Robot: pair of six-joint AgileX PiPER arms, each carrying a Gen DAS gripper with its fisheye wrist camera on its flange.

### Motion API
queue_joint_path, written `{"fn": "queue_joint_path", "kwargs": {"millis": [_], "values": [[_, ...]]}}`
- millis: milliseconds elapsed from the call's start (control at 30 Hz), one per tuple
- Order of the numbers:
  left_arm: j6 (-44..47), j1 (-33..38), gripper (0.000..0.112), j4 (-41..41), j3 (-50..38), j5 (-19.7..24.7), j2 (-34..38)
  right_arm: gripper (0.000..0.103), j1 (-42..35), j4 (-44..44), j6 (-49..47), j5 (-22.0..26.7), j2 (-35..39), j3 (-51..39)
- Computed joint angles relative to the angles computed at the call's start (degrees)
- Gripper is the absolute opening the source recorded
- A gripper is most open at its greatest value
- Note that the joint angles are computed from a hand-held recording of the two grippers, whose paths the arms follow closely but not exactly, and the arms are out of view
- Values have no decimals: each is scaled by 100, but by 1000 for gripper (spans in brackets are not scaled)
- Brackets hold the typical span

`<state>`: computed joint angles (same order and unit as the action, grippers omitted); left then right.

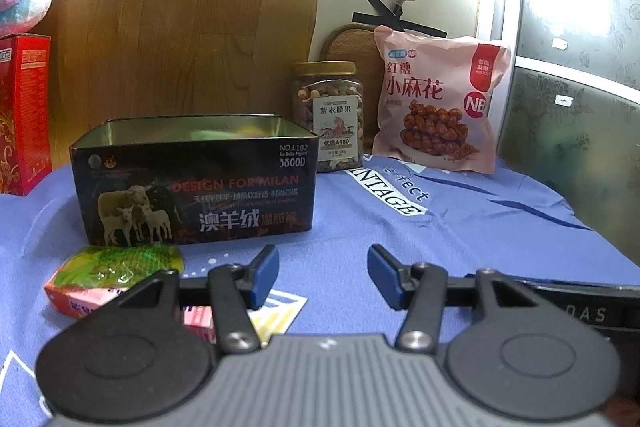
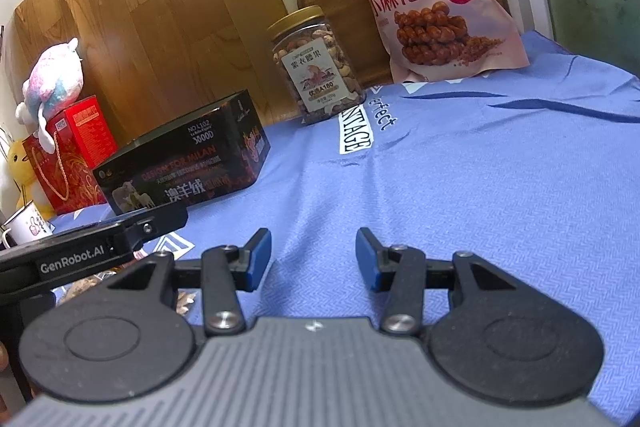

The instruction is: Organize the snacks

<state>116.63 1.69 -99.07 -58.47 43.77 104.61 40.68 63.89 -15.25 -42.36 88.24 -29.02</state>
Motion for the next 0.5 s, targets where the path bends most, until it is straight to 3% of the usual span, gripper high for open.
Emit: {"fn": "queue_joint_path", "kwargs": {"millis": [500], "values": [[76,29,51,-60,35,43,-24,49,-2,-42,-15,15,-13,9]]}}
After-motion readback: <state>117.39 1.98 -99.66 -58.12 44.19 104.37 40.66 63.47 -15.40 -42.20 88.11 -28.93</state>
